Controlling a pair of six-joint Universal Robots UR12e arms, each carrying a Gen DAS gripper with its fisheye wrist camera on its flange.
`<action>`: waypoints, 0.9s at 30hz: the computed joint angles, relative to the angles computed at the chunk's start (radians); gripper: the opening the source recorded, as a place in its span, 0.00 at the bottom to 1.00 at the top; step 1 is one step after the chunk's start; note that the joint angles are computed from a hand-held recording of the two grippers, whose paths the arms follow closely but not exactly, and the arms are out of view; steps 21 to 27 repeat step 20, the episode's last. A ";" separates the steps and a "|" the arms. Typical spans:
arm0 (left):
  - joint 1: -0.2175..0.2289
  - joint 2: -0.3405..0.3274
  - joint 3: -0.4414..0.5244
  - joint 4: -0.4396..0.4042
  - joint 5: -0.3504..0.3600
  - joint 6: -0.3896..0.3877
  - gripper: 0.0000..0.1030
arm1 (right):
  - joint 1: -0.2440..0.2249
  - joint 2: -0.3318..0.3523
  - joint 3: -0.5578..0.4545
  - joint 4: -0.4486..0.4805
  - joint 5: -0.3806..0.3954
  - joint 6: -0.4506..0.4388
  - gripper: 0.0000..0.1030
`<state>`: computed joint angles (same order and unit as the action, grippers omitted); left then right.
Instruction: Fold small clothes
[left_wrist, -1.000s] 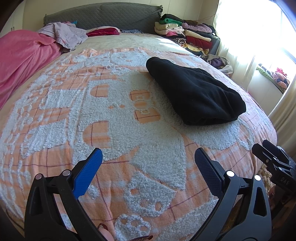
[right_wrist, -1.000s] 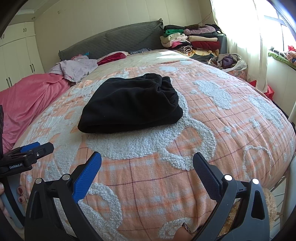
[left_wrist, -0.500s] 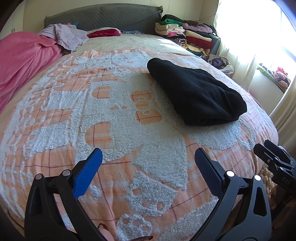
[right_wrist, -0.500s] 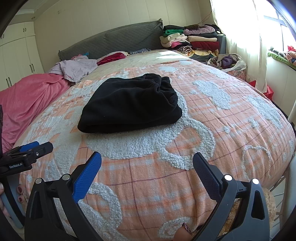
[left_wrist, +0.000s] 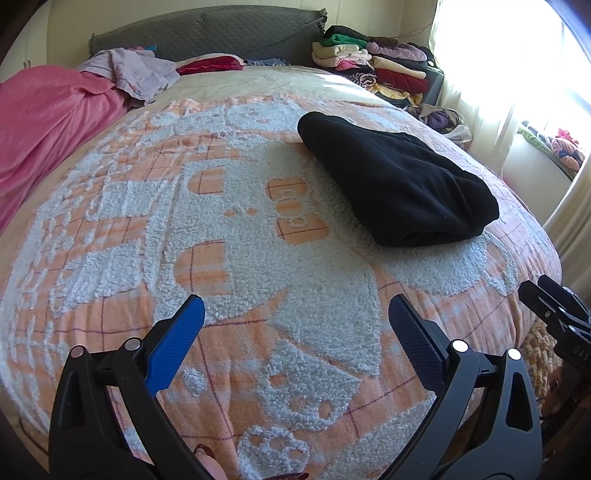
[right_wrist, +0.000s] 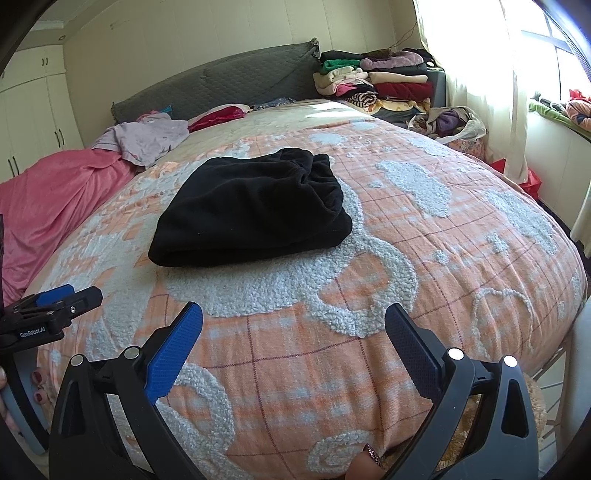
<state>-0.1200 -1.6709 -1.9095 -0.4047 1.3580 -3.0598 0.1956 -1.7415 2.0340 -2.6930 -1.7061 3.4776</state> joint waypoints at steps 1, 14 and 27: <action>-0.001 -0.001 0.001 -0.005 0.002 0.000 0.91 | -0.002 -0.002 0.002 0.001 -0.002 0.007 0.96; 0.086 -0.025 0.066 -0.035 0.127 -0.165 0.91 | -0.194 -0.178 0.104 0.099 -0.218 0.229 0.96; 0.212 -0.075 0.176 -0.127 0.291 -0.247 0.91 | -0.435 -0.268 0.160 0.306 -0.391 0.282 0.96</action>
